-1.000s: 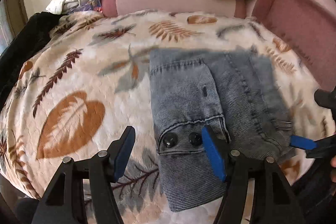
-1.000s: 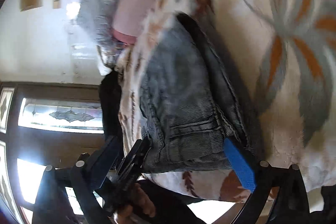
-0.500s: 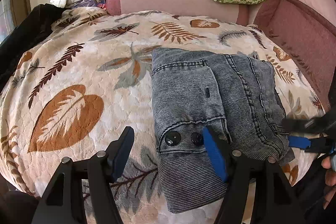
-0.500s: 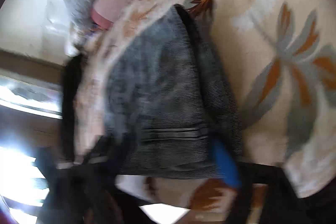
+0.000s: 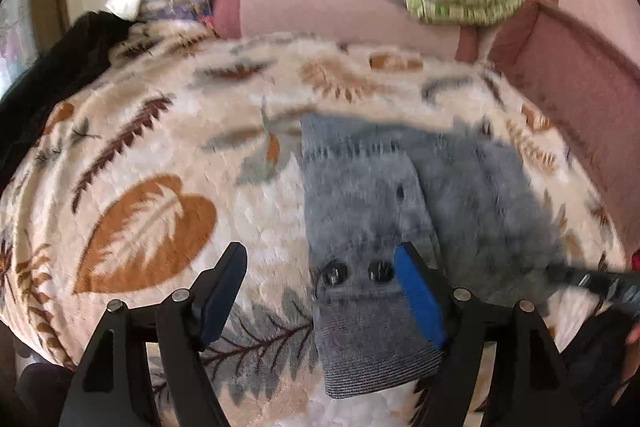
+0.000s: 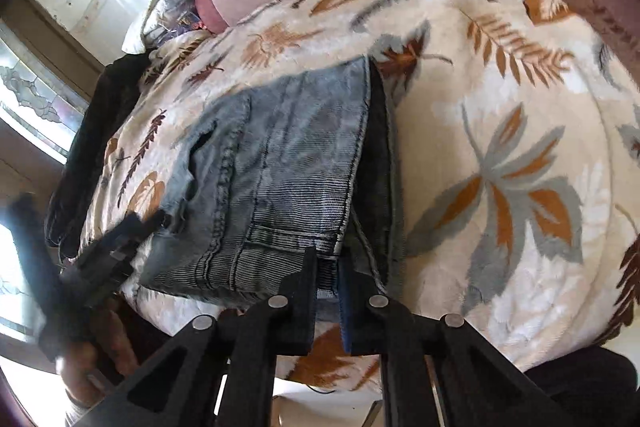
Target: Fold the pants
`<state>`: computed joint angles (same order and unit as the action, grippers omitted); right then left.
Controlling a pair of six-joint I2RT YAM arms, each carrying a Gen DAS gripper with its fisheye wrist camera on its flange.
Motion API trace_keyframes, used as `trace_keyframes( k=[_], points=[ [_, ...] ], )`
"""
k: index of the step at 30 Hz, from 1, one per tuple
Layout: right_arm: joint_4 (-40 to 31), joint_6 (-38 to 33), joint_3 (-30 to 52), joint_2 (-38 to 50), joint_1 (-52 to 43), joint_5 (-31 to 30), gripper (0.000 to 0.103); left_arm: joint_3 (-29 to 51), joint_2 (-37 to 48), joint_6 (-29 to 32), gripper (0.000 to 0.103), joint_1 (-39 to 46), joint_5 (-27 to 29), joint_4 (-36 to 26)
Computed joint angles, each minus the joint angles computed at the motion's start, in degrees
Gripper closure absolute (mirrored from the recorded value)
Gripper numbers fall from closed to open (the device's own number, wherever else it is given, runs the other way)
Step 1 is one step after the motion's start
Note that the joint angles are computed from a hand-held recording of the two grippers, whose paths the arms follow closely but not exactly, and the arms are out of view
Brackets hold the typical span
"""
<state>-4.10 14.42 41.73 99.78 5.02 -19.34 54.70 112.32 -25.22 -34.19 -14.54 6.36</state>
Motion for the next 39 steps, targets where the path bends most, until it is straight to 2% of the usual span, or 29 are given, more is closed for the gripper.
trace_keyframes(
  k=[2, 4, 6, 8, 12, 15, 16, 17, 19, 22, 24, 27, 30, 31, 32, 33, 34, 37, 39],
  points=[
    [0.82, -0.65, -0.28, 2.77, -0.86, -0.95, 0.094, -0.08, 0.39, 0.41, 0.023, -0.80, -1.74, 0.84],
    [2.66, -0.86, -1.36, 3.97, -1.05, -1.01, 0.094, 5.50, 6.62, 3.30, 0.022, -2.29, -3.06, -5.03],
    [2.82, -0.82, -1.36, 3.88, -1.05, -0.80, 0.094, 3.49, 7.45, 5.41, 0.020, -3.82, -7.60, 0.26],
    [1.87, -1.32, -0.85, 3.61, -1.31, -1.40, 0.092, 4.33, 7.72, 5.45, 0.020, -4.27, -8.86, -1.00],
    [-0.23, -0.30, -1.19, -2.31, -2.56, 0.30, 0.090, 4.68, 7.92, 5.79, 0.020, -4.30, -8.94, -1.39],
    [0.75, 1.74, -1.30, -6.77, -3.10, -1.84, 0.087, 4.37, 7.94, 5.12, 0.020, -4.42, -9.34, -0.89],
    [1.80, 2.43, -0.93, -7.49, -2.92, -4.13, 0.079, 4.41, 7.98, 5.08, 0.020, -4.45, -9.47, -0.91],
    [2.57, 2.71, -0.54, -7.21, -2.57, -5.44, 0.066, 4.44, 7.92, 5.06, 0.020, -4.49, -9.47, -1.01],
    [3.06, 3.00, 1.29, -3.95, 0.08, -4.82, 0.052, 4.30, 7.86, 4.94, 0.020, -4.54, -9.29, -1.00],
    [2.39, 0.45, 3.21, 6.29, 4.34, 3.04, 0.051, 4.37, 7.66, 4.63, 0.020, -4.36, -8.51, -1.33],
    [8.49, -2.05, -0.03, 6.77, 3.58, 1.06, 0.053, 4.28, 6.81, 4.98, 0.021, -3.80, -7.09, -2.04],
    [3.15, -2.72, 2.28, 5.63, 4.57, 2.69, 0.053, 2.94, 3.21, 3.38, 0.021, -2.27, -3.42, -3.01],
    [0.74, -4.07, 3.63, 5.46, 5.35, 3.64, 0.053, 0.55, 0.31, 1.81, 0.021, -1.65, -1.97, -0.09],
    [-0.77, -4.51, 4.45, 5.61, 5.25, 3.28, 0.053, 1.79, 1.71, 2.38, 0.021, -1.98, -2.42, -1.32],
    [-2.90, -4.84, 5.43, 5.52, 4.88, 2.59, 0.053, 5.02, 4.97, 3.25, 0.020, -2.43, -2.44, -5.09],
    [-6.01, -4.90, 7.12, 4.90, 4.22, 2.24, 0.053, 5.74, 7.81, 5.40, 0.020, -3.17, -3.29, -4.62],
    [-7.29, -4.99, 8.46, 4.50, 3.76, 2.52, 0.052, 3.59, 7.78, 5.42, 0.020, -4.02, -6.14, -0.06],
    [-8.44, -5.15, 12.81, 0.75, 2.78, 5.19, 0.051, 4.85, 7.62, 4.76, 0.020, -3.90, -5.83, -2.46],
    [-8.68, -4.95, 18.14, 2.19, 2.68, 5.93, 0.042, 5.21, 7.91, 4.89, 0.020, -3.69, -5.57, -2.52]
  ],
)
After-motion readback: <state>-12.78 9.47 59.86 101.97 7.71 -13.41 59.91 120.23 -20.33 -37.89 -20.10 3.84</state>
